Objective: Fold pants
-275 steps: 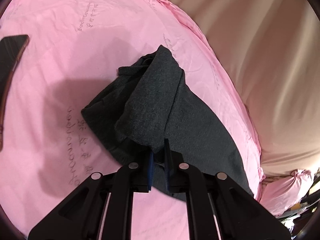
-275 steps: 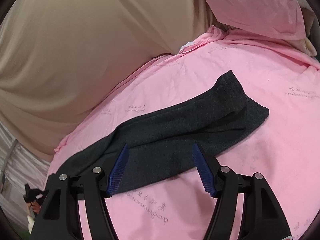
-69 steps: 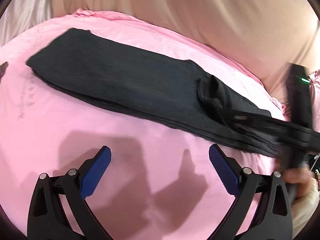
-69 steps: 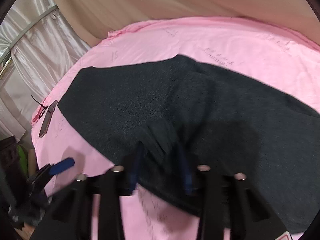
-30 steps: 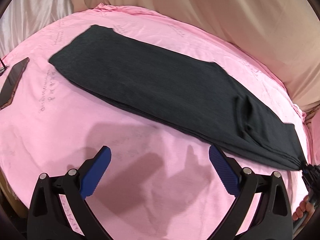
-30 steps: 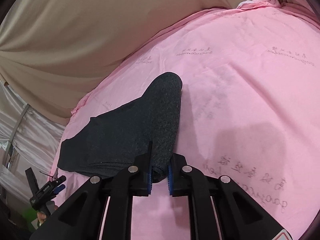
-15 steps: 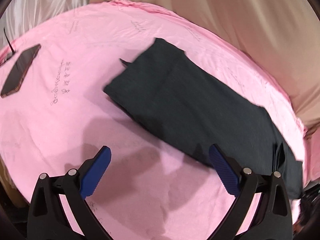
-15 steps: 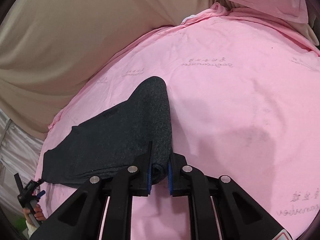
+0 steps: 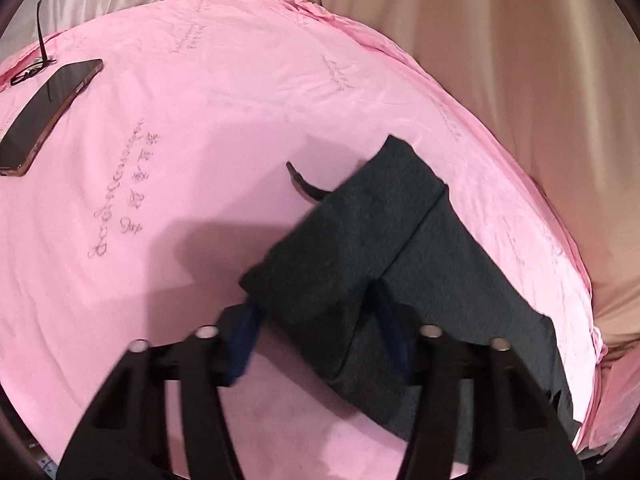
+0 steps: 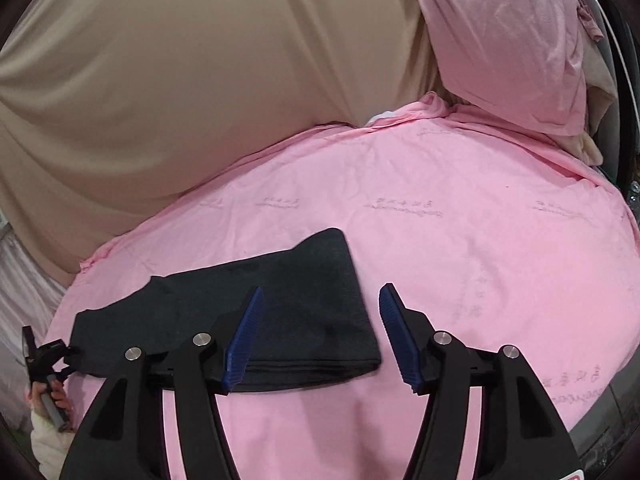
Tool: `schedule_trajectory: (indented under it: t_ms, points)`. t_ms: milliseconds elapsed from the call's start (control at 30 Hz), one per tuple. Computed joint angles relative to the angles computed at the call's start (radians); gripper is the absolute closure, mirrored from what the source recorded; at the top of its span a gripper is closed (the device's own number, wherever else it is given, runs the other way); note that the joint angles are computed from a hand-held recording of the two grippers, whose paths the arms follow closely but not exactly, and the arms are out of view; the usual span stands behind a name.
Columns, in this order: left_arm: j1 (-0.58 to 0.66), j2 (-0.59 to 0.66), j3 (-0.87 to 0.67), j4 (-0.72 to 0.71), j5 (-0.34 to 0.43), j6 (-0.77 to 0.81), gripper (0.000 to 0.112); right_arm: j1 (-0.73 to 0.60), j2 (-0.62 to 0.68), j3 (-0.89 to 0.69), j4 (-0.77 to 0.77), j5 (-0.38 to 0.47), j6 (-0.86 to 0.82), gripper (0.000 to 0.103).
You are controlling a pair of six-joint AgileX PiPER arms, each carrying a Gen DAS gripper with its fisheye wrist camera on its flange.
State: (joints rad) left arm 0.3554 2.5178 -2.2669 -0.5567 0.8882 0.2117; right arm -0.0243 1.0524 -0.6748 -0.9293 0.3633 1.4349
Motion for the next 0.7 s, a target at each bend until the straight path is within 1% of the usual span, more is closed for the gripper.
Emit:
schedule_trajectory:
  t_ms: [33,67,100,167,200,267,333,367,433,467,500,533,567,600,633,667,700]
  points:
    - [0.004,0.013,-0.03,-0.016,0.02,0.01,0.083,0.03,0.031,-0.02,-0.028,0.006,0.03,0.043]
    - [0.004,0.01,-0.033,-0.016,0.025,0.015,0.092,0.053,0.059,-0.035,-0.057,0.007,0.059,0.043]
    - [0.0,-0.001,-0.032,-0.005,0.029,0.014,0.095,0.066,0.095,-0.054,-0.059,-0.012,0.061,0.043]
    - [-0.011,-0.073,0.048,-0.029,-0.012,0.063,0.096,0.098,0.166,-0.099,-0.044,-0.015,0.038,0.043]
    - [-0.02,-0.142,0.13,-0.067,-0.045,0.126,0.096,0.113,0.2,-0.12,-0.052,-0.022,0.04,0.043]
    - [-0.048,-0.268,0.263,-0.17,-0.062,0.276,0.096,0.135,0.254,-0.154,-0.057,-0.034,0.031,0.043]
    - [-0.104,-0.394,0.401,-0.228,-0.097,0.406,0.096,0.152,0.304,-0.19,-0.049,-0.034,0.012,0.042]
    - [-0.138,-0.459,0.476,-0.279,-0.106,0.485,0.096,0.155,0.318,-0.199,-0.044,-0.036,0.0,0.042]
    - [-0.208,-0.545,0.578,-0.342,-0.103,0.592,0.095,0.163,0.345,-0.221,-0.005,-0.045,-0.042,0.039]
    - [-0.244,-0.568,0.611,-0.36,-0.105,0.629,0.094,0.158,0.352,-0.222,0.005,-0.058,-0.053,0.037]
    - [-0.297,-0.582,0.641,-0.36,-0.104,0.648,0.089,0.15,0.353,-0.215,0.004,-0.076,-0.053,0.036]
    - [-0.339,-0.57,0.642,-0.345,-0.092,0.644,0.085,0.137,0.361,-0.215,0.038,-0.093,-0.09,0.034]
    - [-0.38,-0.549,0.637,-0.319,-0.071,0.638,0.067,0.127,0.372,-0.221,0.085,-0.1,-0.137,0.033]
    - [-0.425,-0.509,0.619,-0.275,-0.049,0.621,0.052,0.113,0.378,-0.217,0.117,-0.105,-0.165,0.033]
    - [-0.451,-0.49,0.616,-0.225,-0.057,0.575,0.052,0.097,0.382,-0.213,0.156,-0.115,-0.199,0.033]
    - [-0.458,-0.476,0.621,-0.212,-0.051,0.558,0.052,0.079,0.378,-0.2,0.179,-0.134,-0.217,0.033]
    - [-0.439,-0.47,0.632,-0.239,-0.004,0.581,0.052,0.065,0.367,-0.185,0.215,-0.151,-0.247,0.033]
